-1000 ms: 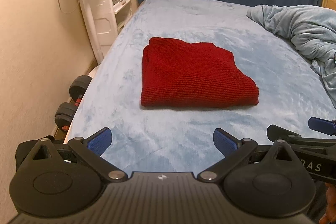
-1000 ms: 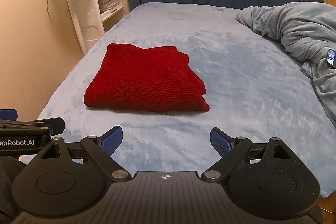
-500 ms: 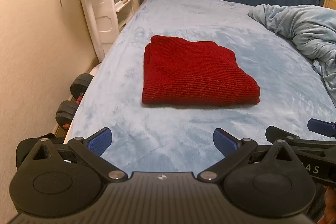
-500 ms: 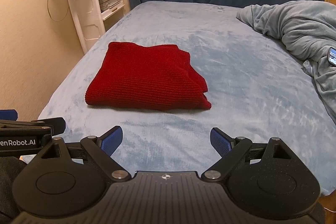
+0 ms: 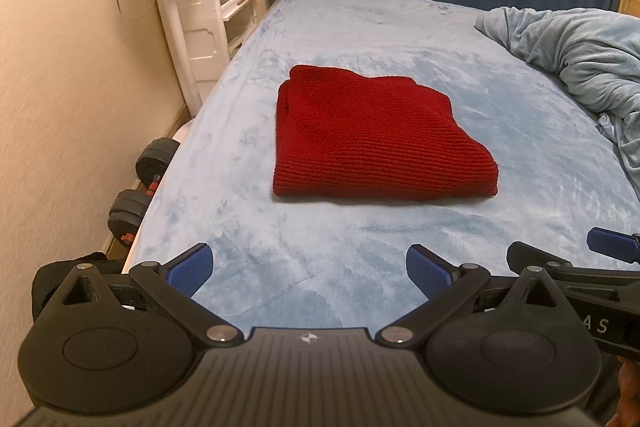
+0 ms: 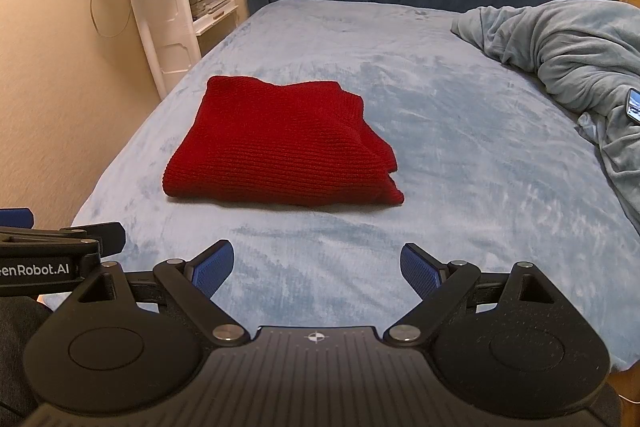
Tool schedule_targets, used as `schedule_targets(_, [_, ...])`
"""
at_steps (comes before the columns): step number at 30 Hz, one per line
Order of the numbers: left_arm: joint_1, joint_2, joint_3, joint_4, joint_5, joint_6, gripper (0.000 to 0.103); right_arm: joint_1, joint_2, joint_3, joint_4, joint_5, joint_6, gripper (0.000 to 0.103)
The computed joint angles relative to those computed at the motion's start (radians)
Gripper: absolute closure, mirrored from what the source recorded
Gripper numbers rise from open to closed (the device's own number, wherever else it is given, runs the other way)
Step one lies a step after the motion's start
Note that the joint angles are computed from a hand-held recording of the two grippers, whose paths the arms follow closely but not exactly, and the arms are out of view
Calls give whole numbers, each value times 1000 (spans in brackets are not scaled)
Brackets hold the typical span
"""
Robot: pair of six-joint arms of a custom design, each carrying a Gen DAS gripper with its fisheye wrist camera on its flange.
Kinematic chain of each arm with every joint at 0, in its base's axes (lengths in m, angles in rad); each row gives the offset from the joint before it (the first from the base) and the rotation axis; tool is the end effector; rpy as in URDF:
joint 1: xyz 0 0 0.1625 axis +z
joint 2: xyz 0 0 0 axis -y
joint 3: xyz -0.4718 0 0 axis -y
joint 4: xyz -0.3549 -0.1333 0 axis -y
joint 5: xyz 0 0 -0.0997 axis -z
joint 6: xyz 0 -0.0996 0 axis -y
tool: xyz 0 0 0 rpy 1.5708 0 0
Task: Fold small clothes
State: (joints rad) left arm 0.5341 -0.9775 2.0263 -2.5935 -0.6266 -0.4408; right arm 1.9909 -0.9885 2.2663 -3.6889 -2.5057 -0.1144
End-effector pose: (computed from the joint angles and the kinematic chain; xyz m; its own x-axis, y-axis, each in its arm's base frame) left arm -0.3549 -0.4585 0.1850 -0.6206 0.2491 -0.7435 0.6586 0.6802 -0.3219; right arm 0.2413 -0.4098 0.2516 -0.7505 0.2334 0.6183 -0.3602 0.6400 -0.6787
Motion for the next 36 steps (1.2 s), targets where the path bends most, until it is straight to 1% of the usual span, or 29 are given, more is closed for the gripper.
schedule_targets(24, [2,-2,0,-1,-1,5,0,1,3,0,-4,-1,-3,12])
schedule_targets(36, [0,-4,-3,21,2,-10,0,3,5,-1,-3,-2,-3,12])
